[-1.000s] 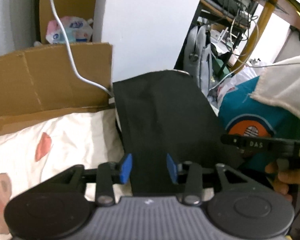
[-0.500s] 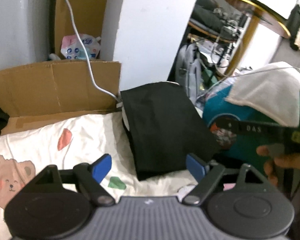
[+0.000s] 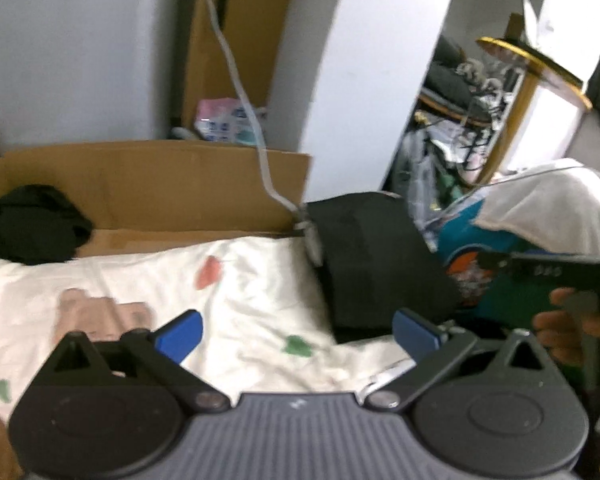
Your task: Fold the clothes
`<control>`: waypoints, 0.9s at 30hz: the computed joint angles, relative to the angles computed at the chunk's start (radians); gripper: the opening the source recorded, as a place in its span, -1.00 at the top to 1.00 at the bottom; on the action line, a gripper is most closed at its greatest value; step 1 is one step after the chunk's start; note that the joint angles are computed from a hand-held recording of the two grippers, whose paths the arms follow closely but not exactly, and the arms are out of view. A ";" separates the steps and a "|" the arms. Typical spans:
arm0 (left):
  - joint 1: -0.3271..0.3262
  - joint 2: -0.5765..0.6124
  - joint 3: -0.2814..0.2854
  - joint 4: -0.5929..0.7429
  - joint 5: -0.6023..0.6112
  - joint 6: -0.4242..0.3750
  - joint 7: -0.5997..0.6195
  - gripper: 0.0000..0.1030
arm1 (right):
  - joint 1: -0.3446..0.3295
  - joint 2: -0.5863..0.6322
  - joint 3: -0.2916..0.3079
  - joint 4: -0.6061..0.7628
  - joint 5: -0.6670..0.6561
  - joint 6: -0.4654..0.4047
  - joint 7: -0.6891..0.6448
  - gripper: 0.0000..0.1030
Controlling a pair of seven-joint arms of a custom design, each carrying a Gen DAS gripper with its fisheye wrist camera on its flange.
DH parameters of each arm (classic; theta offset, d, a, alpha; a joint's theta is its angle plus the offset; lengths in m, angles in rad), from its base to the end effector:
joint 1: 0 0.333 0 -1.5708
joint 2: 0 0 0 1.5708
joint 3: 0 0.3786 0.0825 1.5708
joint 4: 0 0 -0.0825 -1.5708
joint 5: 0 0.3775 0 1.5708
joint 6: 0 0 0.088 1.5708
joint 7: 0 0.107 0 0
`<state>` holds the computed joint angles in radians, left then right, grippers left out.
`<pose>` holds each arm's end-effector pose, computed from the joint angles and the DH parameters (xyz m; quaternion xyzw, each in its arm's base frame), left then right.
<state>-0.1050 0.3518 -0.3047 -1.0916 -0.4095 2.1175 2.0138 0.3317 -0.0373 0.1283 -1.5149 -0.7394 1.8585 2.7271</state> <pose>0.6578 -0.2421 0.7749 -0.3813 0.8283 -0.4048 0.0680 0.5207 0.2020 0.7853 -0.4195 0.8136 -0.3577 0.1845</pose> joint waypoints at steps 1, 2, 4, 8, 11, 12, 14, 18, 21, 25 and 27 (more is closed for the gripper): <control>0.005 -0.018 0.006 -0.028 0.005 0.020 0.005 -0.99 | 0.005 0.007 0.005 0.012 0.003 -0.003 -0.006 -1.00; 0.012 -0.043 0.010 -0.066 0.000 0.051 0.015 -0.99 | 0.010 0.012 0.008 0.021 0.002 -0.007 -0.008 -1.00; 0.027 -0.079 0.014 -0.117 -0.019 0.086 0.038 -0.99 | 0.021 0.015 0.011 0.031 -0.003 0.003 -0.006 -1.00; 0.039 -0.106 0.024 -0.120 -0.028 0.055 0.087 -1.00 | 0.042 0.014 0.019 0.043 -0.015 0.013 0.007 -1.00; 0.033 -0.151 0.043 -0.163 -0.010 0.084 0.083 -1.00 | 0.069 0.023 0.036 0.067 -0.060 -0.020 -0.021 -1.00; 0.028 -0.160 0.049 -0.170 0.000 0.087 0.072 -1.00 | 0.074 0.020 0.036 0.069 -0.065 -0.021 -0.021 -1.00; 0.028 -0.186 0.057 -0.197 -0.001 0.101 0.074 -1.00 | 0.081 0.013 0.036 0.069 -0.069 -0.019 -0.011 -1.00; 0.029 -0.239 0.074 -0.251 -0.029 0.130 0.089 -1.00 | 0.092 0.007 0.045 0.080 -0.083 -0.040 0.011 -1.00; 0.026 -0.269 0.089 -0.276 -0.041 0.138 0.082 -1.00 | 0.101 0.004 0.054 0.088 -0.082 -0.053 0.023 -1.00; 0.017 -0.299 0.106 -0.297 -0.021 0.149 0.069 -1.00 | 0.124 0.006 0.072 0.107 -0.091 -0.072 0.021 -1.00; 0.013 -0.321 0.115 -0.313 -0.008 0.155 0.058 -1.00 | 0.134 0.007 0.077 0.114 -0.092 -0.080 0.023 -1.00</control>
<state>-0.0918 0.0304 -0.1895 -1.4045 -0.4177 2.2723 2.0715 0.4654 -0.0307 0.2049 -1.4008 -0.8313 1.7788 2.7503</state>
